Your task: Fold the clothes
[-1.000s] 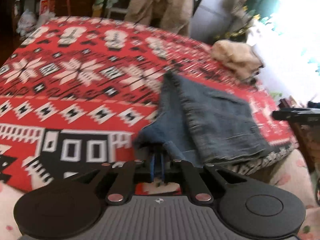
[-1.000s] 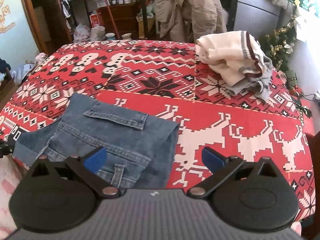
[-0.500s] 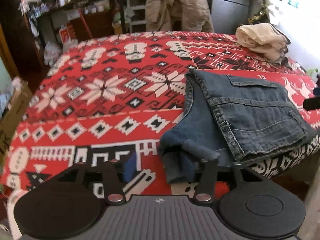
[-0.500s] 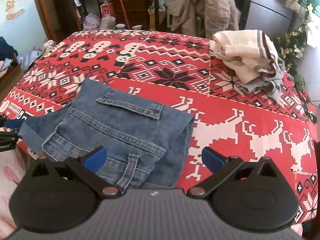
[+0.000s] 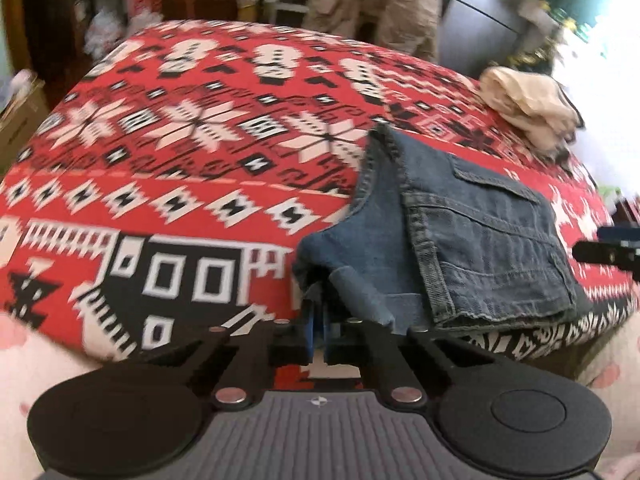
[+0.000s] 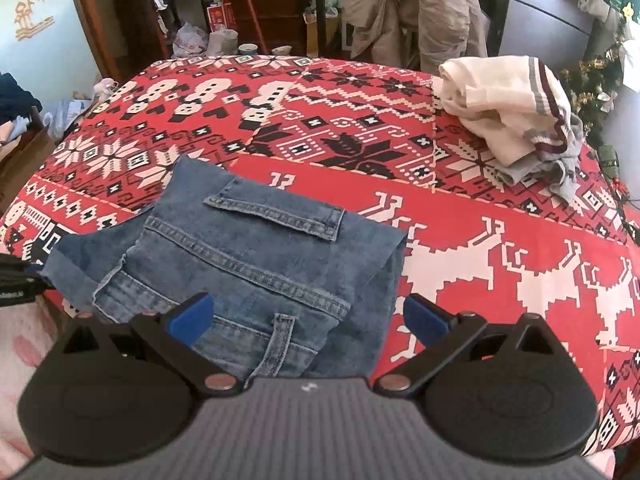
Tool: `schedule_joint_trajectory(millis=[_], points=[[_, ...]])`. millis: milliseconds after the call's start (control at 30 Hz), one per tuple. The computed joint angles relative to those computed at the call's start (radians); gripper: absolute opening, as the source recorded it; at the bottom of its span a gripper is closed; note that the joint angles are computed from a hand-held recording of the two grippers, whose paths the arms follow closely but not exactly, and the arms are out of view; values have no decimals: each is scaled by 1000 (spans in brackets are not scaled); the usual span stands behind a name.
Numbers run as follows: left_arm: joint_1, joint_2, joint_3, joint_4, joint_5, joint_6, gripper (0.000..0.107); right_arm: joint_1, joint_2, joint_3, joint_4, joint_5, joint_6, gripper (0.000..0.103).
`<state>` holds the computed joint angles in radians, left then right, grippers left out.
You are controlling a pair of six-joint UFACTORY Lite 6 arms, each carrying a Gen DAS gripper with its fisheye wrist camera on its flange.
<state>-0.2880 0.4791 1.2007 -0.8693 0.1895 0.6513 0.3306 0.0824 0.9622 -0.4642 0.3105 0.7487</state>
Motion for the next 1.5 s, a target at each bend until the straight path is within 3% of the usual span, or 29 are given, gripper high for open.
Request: schedule_joint_trajectory(millis=[133,233,333,433,633,733,867,1067,1300,1367,1433,1500], points=[[58,-21,-49,-276,63,170,4,4,10,4,1,-1,3,102],[138,-6,-62,-432,174,259,5,4,15,6,-1,-1,4,102],[174,-6,-48,-333,208,169,3,-5,9,-2,1,-2,6,102],[200,-57,-86,-243,179,113,2,-16,-8,-21,-1,-11,18,102],[303,-79,-87,-582,381,425,5,-34,-48,-70,-14,-31,59,102],[276,9,10,-635,447,464,5,-34,-53,-77,-16,-33,68,102],[215,117,125,-507,375,356,5,-22,-66,-81,-47,-31,103,102],[239,120,56,-506,312,394,3,-6,-82,-99,-124,-23,177,102],[231,56,23,-443,266,369,6,-40,-92,-119,-40,-21,107,102],[239,43,31,-443,288,372,9,-42,-118,-145,-94,-30,164,102],[230,27,41,-433,276,373,26,-36,-149,-178,-221,-31,300,102],[213,9,51,-402,250,366,28,-26,-168,-199,-335,-11,419,102]])
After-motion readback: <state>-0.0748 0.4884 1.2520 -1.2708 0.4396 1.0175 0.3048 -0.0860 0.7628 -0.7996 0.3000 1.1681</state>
